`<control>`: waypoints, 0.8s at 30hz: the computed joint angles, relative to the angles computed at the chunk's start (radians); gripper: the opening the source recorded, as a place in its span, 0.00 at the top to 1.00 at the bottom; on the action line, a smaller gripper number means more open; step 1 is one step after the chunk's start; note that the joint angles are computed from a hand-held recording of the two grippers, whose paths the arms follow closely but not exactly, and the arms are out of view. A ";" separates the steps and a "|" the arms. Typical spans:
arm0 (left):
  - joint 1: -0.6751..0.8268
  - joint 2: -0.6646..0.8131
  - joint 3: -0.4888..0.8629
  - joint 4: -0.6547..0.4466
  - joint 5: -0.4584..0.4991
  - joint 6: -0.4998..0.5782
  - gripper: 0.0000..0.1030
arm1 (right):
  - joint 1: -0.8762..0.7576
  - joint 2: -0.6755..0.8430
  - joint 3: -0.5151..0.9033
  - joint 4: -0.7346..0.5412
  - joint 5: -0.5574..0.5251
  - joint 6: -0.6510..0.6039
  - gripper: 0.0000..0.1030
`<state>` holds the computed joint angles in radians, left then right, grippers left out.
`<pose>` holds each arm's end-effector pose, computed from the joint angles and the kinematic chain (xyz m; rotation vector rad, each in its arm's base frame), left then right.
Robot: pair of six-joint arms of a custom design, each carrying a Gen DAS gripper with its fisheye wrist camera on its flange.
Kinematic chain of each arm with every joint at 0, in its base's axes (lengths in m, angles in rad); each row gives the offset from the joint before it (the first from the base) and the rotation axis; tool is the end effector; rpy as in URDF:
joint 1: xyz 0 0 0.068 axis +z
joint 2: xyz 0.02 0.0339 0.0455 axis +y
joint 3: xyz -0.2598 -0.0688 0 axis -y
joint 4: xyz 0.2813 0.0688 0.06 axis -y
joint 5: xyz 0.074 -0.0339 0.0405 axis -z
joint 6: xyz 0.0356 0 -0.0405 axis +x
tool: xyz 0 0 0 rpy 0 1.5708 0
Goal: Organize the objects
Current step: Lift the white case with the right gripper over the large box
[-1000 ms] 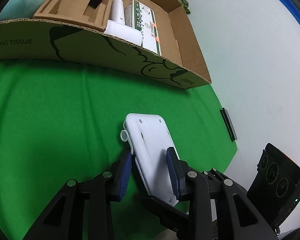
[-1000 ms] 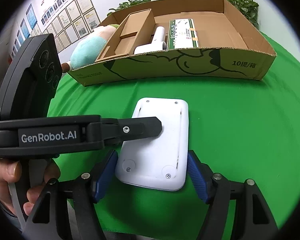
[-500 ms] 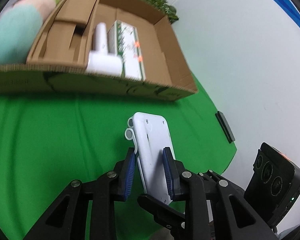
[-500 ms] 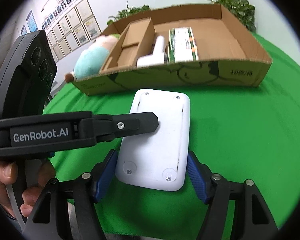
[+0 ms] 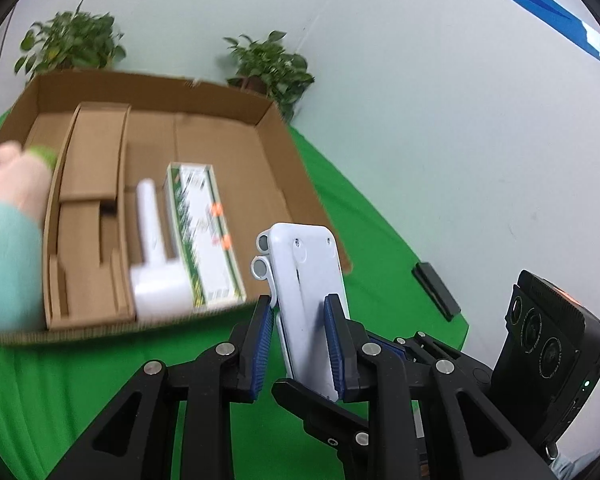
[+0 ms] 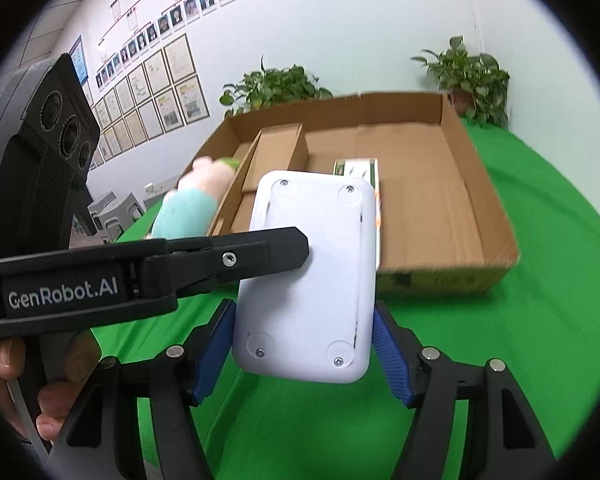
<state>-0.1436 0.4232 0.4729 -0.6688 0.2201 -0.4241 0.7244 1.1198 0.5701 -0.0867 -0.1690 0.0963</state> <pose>0.1470 -0.0291 0.2310 -0.1856 2.2209 -0.5571 0.1950 0.1806 0.1867 -0.7936 2.1292 0.6332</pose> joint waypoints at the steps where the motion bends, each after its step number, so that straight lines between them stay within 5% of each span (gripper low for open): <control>1: 0.004 0.037 0.026 0.016 0.001 0.012 0.78 | -0.009 0.008 0.015 -0.002 -0.004 -0.007 0.36; 15: 0.033 0.543 0.373 0.150 0.002 0.103 0.78 | -0.190 0.265 0.331 -0.097 -0.174 -0.127 0.36; 24: 0.058 0.810 0.401 0.297 0.024 0.105 0.78 | -0.267 0.474 0.458 -0.132 -0.267 -0.170 0.36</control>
